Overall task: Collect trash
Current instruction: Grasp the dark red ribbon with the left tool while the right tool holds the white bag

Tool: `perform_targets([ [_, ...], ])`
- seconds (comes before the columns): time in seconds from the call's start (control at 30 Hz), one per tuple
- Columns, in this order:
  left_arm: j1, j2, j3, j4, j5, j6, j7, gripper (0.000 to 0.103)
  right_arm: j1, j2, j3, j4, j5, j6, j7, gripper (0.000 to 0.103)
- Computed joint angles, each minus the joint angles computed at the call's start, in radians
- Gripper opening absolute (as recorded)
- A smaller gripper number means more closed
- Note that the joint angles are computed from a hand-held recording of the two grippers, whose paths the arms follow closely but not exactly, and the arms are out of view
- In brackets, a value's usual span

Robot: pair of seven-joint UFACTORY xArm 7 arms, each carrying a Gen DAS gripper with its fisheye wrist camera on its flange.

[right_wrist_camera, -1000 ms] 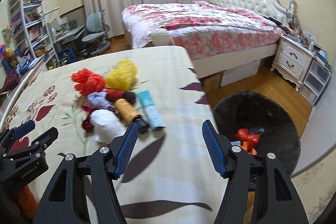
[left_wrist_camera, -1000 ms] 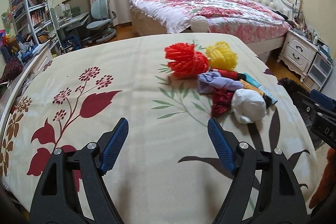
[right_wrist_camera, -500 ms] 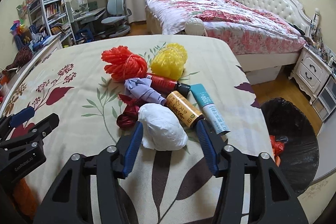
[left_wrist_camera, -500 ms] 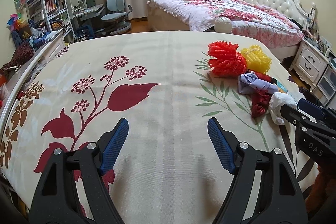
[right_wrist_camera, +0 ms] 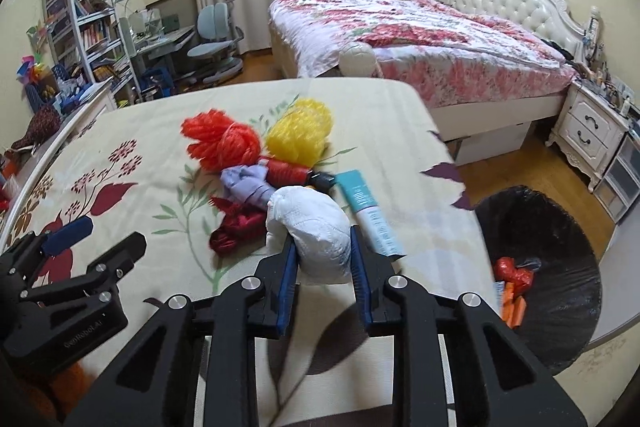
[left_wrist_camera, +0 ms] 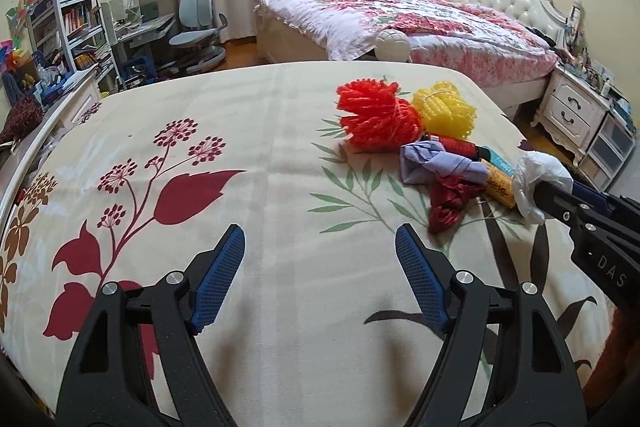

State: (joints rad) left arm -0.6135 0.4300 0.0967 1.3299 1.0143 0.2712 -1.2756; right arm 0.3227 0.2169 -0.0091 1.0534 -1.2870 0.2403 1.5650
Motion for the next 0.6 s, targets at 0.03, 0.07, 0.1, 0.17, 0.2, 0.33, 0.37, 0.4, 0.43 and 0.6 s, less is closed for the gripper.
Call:
perform_targets([
  [0.03,-0.001,0.013,-0.009,0.017,-0.008,0.003,0.015,0.076,-0.003,-0.010,-0.006,-0.009,-0.006,0.003,0.009,0.026],
  [0.07,-0.004,0.023,-0.014,0.031,-0.017,0.005,0.029,0.076,-0.008,-0.019,-0.010,-0.019,-0.013,0.009,0.021,0.026],
  [0.1,-0.006,0.036,-0.020,0.047,-0.030,0.006,0.045,0.076,-0.014,-0.027,-0.012,-0.028,-0.020,0.018,0.031,0.026],
  [0.17,-0.015,0.059,-0.023,0.074,-0.055,0.006,0.077,0.076,-0.029,-0.040,-0.012,-0.045,-0.036,0.034,0.051,0.026],
  [0.2,-0.018,0.075,-0.027,0.093,-0.074,0.009,0.099,0.076,-0.039,-0.046,-0.011,-0.053,-0.042,0.036,0.062,0.026],
  [0.33,-0.031,0.135,-0.036,0.170,-0.169,0.025,0.201,0.076,-0.081,-0.065,-0.007,-0.083,-0.066,0.030,0.099,0.026],
  [0.37,-0.038,0.149,-0.032,0.188,-0.188,0.029,0.221,0.076,-0.089,-0.068,-0.006,-0.089,-0.074,0.029,0.109,0.026],
  [0.4,-0.043,0.167,-0.032,0.213,-0.210,0.038,0.249,0.076,-0.097,-0.071,-0.005,-0.094,-0.083,0.028,0.122,0.026],
  [0.43,-0.047,0.183,-0.033,0.235,-0.234,0.047,0.277,0.076,-0.105,-0.072,-0.004,-0.097,-0.090,0.025,0.131,0.026],
  [0.6,-0.054,0.238,-0.044,0.310,-0.352,0.092,0.408,0.064,-0.134,-0.074,0.001,-0.111,-0.124,0.009,0.173,0.026],
])
